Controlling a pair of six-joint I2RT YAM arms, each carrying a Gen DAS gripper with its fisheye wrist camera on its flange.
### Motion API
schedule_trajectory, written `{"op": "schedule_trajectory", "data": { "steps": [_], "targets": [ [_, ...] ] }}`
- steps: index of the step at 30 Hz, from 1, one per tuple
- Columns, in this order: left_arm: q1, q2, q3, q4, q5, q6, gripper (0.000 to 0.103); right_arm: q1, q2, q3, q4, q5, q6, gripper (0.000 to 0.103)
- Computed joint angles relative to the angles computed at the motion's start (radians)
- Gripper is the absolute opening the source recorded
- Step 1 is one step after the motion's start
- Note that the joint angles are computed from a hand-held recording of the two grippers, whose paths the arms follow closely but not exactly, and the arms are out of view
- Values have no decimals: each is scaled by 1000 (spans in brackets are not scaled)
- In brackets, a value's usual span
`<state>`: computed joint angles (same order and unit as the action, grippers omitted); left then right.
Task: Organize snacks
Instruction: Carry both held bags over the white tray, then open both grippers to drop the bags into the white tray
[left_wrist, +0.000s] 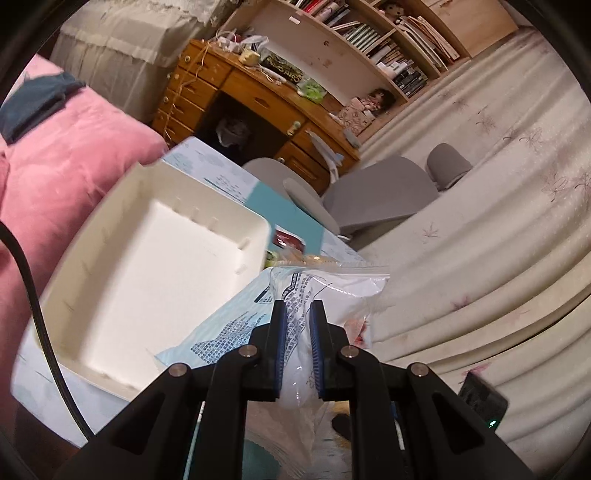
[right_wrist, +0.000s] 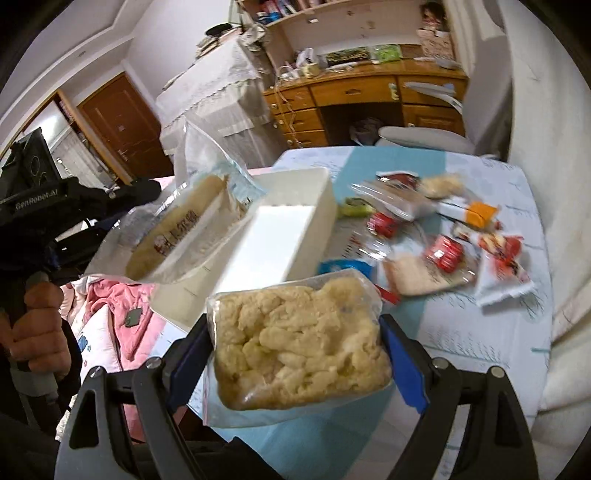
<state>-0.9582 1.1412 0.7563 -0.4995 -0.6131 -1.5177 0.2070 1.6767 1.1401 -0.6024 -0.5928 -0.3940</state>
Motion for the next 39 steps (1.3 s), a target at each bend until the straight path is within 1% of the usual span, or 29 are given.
{"op": "schedule_trajectory", "data": {
  "steps": [1, 4, 9, 12, 17, 18, 19, 20, 22, 23, 26, 27, 30, 33, 39],
  "targets": [
    [3, -19, -1, -36, 2, 3, 10, 20, -1, 0, 8, 7, 17, 87],
    [11, -87, -29, -93, 12, 13, 11, 91, -6, 3, 28, 38, 74, 87],
    [92, -204, -87, -155, 94, 73, 11, 196, -10, 9, 78, 87, 161, 88],
    [168, -249, -105, -201, 157, 139, 11, 248, 2, 23, 100, 117, 213, 88],
    [303, -324, -139, -220, 256, 273, 12, 323, 38, 53, 122, 164, 301, 90],
    [337, -326, -141, -226, 277, 302, 18, 337, 48, 59, 124, 178, 321, 90],
    [368, -320, -140, -226, 295, 329, 30, 350, 60, 65, 125, 192, 343, 93],
    [403, -322, -142, -229, 319, 362, 37, 362, 76, 74, 123, 201, 370, 97],
    [462, -313, -143, -229, 367, 424, 66, 376, 100, 81, 131, 223, 426, 99],
    [485, -308, -142, -232, 385, 452, 69, 379, 107, 79, 137, 226, 447, 100],
    [557, -291, -150, -216, 463, 549, 72, 396, 118, 66, 159, 248, 515, 103],
    [571, -281, -151, -212, 483, 573, 76, 401, 120, 61, 166, 259, 537, 103],
    [611, -253, -157, -192, 542, 638, 78, 411, 123, 47, 180, 288, 593, 103],
    [623, -227, -162, -172, 583, 678, 81, 422, 120, 27, 195, 311, 640, 103],
    [633, -164, -193, -90, 660, 709, 81, 431, 66, -52, 241, 349, 703, 103]
  ]
}}
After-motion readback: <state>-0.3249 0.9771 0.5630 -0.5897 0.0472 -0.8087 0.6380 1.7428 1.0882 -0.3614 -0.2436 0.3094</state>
